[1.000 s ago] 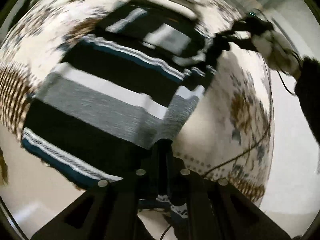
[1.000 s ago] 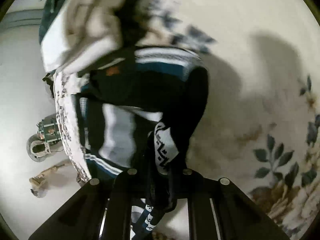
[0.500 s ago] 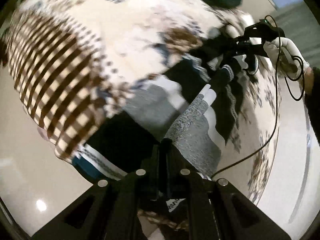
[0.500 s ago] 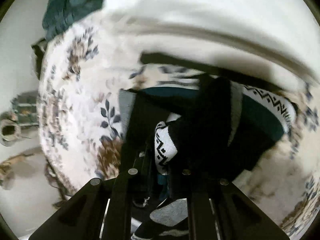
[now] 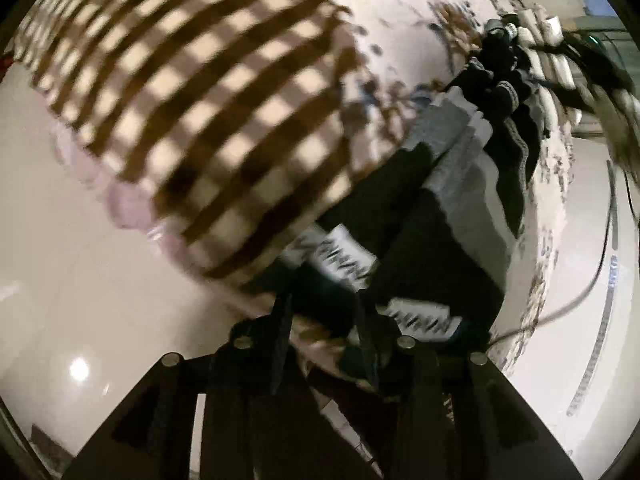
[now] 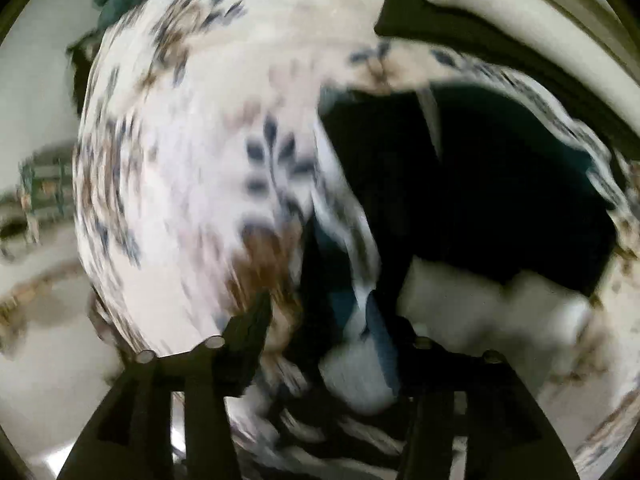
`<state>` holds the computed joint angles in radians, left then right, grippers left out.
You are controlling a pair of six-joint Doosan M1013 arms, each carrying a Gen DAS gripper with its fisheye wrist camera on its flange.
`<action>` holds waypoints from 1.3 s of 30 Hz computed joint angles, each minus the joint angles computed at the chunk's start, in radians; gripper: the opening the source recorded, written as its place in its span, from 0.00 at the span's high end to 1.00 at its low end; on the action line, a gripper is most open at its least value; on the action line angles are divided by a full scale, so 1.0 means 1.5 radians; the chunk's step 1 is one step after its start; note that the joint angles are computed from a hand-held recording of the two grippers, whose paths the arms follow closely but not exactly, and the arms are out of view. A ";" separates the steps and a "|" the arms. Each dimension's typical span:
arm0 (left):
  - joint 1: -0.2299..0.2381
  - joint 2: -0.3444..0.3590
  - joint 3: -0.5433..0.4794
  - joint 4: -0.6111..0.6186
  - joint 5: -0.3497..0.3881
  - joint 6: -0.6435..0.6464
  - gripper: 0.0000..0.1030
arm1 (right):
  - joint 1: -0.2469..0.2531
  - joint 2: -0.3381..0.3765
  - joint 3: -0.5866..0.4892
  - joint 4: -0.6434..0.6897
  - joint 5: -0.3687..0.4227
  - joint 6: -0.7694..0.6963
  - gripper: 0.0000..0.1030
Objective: Fold small clothes
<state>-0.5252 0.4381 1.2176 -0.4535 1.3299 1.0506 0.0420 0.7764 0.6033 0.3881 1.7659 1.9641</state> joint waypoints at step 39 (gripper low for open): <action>-0.040 -0.012 -0.018 0.118 -0.148 -0.054 0.92 | 0.026 -0.062 0.117 -0.077 -0.073 0.113 0.93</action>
